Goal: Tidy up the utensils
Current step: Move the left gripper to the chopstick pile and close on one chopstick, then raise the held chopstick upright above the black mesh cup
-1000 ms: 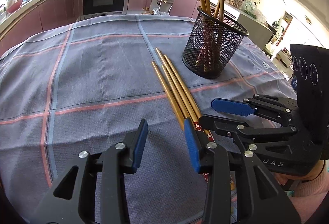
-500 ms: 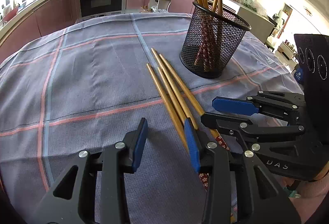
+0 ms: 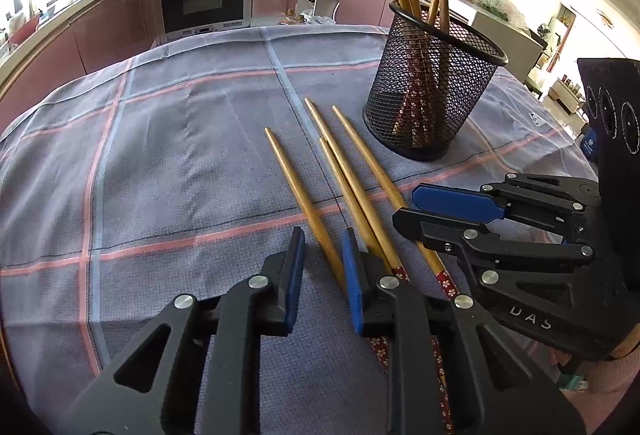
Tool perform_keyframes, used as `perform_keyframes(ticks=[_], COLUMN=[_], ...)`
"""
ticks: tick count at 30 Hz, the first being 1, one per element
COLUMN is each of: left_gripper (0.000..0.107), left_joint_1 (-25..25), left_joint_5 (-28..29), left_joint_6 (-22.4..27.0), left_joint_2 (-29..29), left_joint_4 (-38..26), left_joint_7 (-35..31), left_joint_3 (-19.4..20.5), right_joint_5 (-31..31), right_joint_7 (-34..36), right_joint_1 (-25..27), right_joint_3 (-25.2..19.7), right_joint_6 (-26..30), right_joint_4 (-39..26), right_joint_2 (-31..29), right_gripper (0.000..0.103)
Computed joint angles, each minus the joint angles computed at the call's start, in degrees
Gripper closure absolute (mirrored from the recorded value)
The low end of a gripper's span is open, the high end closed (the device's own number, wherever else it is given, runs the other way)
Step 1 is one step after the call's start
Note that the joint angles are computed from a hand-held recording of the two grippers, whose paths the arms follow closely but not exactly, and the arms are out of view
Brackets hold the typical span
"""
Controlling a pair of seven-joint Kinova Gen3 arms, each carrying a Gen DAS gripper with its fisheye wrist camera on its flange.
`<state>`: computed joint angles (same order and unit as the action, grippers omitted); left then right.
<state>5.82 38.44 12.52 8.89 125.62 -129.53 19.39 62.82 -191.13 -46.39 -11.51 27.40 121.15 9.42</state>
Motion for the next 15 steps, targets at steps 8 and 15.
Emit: perform_keyframes(ticks=[8, 15], left_gripper=[0.094, 0.099], left_joint_1=[1.2, -1.2], left_joint_5=[-2.5, -0.5], left_joint_6=[-0.4, -0.6], left_joint_2=[0.3, 0.0], left_joint_4=[-0.3, 0.2], left_joint_7=[3.4, 3.7], left_joint_3=[-1.0, 0.9], right_joint_5=[1.5, 9.4], right_joint_7=[-2.6, -14.1], right_joint_1=[0.6, 2.4], right_joint_3=[0.4, 0.9], right_joint_6=[-1.6, -6.7], right_joint_4=[1.0, 4.7], right_joint_2=[-0.5, -2.4], right_gripper=[0.092, 0.097])
